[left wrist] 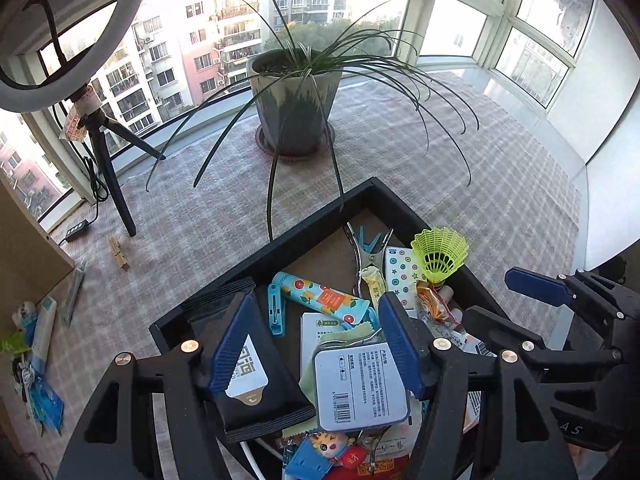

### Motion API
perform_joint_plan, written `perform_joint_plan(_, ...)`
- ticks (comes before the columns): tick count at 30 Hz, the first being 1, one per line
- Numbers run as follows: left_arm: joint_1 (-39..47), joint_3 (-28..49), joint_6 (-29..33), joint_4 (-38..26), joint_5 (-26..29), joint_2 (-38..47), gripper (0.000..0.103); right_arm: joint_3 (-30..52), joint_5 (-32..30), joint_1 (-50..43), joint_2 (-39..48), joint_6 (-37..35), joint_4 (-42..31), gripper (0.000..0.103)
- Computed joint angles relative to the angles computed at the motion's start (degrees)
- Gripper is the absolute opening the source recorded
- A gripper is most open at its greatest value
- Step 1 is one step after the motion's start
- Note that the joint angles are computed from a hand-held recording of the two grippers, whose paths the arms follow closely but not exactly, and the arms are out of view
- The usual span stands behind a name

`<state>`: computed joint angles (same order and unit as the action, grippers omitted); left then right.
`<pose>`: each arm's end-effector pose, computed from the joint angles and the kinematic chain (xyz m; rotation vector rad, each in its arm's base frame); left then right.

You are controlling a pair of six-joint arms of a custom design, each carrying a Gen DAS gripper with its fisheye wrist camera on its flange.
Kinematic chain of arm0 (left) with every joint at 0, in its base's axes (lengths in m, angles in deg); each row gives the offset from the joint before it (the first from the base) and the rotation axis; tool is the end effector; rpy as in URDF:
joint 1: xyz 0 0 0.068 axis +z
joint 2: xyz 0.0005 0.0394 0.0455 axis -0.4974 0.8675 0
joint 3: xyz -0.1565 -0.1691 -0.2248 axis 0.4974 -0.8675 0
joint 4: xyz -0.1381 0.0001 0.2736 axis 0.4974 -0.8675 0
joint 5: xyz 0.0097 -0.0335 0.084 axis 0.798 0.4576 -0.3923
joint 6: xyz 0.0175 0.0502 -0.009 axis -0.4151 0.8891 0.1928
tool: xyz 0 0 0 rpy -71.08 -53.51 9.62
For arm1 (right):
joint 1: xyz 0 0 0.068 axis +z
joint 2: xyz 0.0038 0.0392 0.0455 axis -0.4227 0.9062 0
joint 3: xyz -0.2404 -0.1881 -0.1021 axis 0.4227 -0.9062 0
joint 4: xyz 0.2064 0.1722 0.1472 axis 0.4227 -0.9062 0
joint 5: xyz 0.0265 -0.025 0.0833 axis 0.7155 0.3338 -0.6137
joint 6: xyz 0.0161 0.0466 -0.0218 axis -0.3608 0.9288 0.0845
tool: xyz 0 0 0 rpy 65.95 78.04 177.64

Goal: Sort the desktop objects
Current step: 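Move both open tools back over the pile of tubes, cables and packets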

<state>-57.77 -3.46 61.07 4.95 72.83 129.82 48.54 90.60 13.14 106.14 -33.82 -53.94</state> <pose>0.2858 -0.1481 0.2298 0.2107 2.6359 -0.1521 0.2573 0.1968 0.1929 -0.1643 2.6159 0.2684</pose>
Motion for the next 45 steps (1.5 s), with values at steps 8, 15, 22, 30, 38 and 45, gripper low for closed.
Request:
perform_joint_plan(8,0.33,-1.82,0.09,-1.35,-1.59,-5.90,0.063,1.54,1.01,2.68,0.17,1.10,-0.86,0.059)
perform_joint_plan(15,2.31,-5.25,-0.11,-2.63,-1.53,-12.19,0.063,3.08,3.72,7.28,-0.69,3.19,-3.32,0.059)
perform_joint_plan(22,7.11,-10.52,0.68,-4.47,0.82,-19.02,0.063,4.62,5.36,12.68,0.88,6.22,-4.37,0.059)
perform_joint_plan(30,22.89,-16.98,9.23,-8.55,6.70,-27.82,0.063,10.35,5.52,18.76,7.33,9.65,-4.20,0.059)
perform_joint_plan(38,54.33,-19.62,29.94,-11.32,16.81,-28.17,0.063,22.96,3.86,24.35,19.07,10.91,-4.90,0.059)
perform_joint_plan(45,82.43,-16.50,48.93,-9.42,23.88,-16.46,0.062,40.50,-0.82,26.76,32.19,8.39,-8.32,0.059)
